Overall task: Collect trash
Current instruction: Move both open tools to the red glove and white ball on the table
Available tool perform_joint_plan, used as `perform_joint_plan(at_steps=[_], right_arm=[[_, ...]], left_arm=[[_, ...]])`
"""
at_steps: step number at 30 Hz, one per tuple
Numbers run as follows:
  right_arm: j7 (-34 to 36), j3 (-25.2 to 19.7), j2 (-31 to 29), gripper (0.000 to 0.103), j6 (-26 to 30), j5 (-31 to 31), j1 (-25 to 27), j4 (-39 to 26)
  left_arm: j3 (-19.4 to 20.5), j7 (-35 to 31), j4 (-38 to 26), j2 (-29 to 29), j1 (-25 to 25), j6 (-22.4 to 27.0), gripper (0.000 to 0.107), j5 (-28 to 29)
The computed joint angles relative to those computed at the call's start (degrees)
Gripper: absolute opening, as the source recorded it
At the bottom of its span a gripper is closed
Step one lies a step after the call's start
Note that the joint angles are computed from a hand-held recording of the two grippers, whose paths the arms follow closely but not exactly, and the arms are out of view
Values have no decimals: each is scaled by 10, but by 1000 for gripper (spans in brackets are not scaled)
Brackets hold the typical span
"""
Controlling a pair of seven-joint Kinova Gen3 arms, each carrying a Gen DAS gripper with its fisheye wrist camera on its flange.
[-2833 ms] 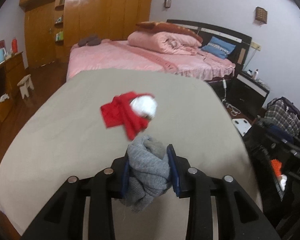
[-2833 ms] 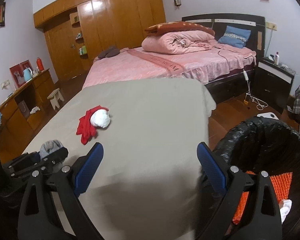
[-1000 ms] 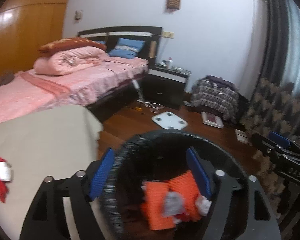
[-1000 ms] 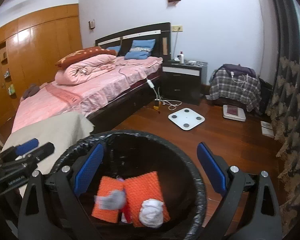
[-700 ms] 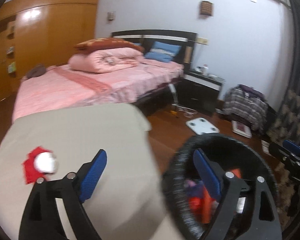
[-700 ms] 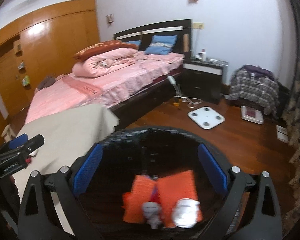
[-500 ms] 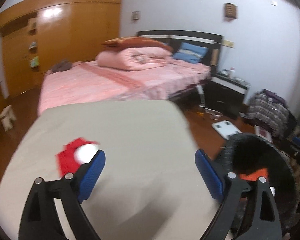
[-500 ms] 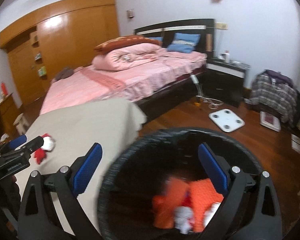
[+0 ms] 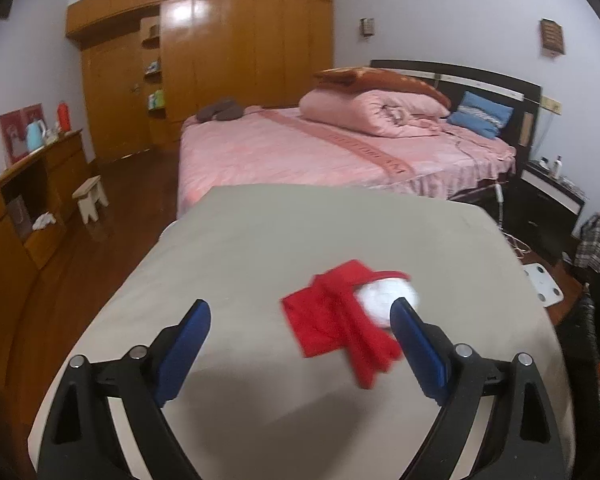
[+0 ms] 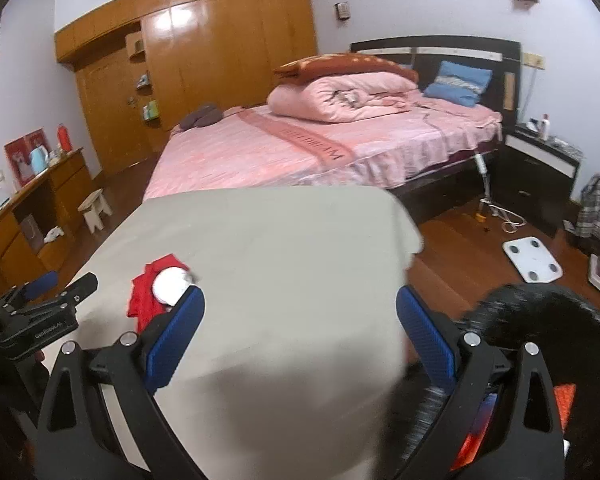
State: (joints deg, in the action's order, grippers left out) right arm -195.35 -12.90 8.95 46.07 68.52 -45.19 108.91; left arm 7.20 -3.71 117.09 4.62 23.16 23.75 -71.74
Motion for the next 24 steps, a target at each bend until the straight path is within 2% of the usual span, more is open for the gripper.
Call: perform_joint_plan(at_steps=[10,17,24], right_arm=[[78,44,94,94,-73,-27,-8,-100],[176,70,157,94,-104,-102,-12,-173],[266,85,196,93,-117,-183,-11,-220]], left_arm=[[-33,6,7,16,-31,-37,89,-18],[-57,11,4,34,-40,-56,89,-38],[-77,15,3,46,-43,-71,89,-38]])
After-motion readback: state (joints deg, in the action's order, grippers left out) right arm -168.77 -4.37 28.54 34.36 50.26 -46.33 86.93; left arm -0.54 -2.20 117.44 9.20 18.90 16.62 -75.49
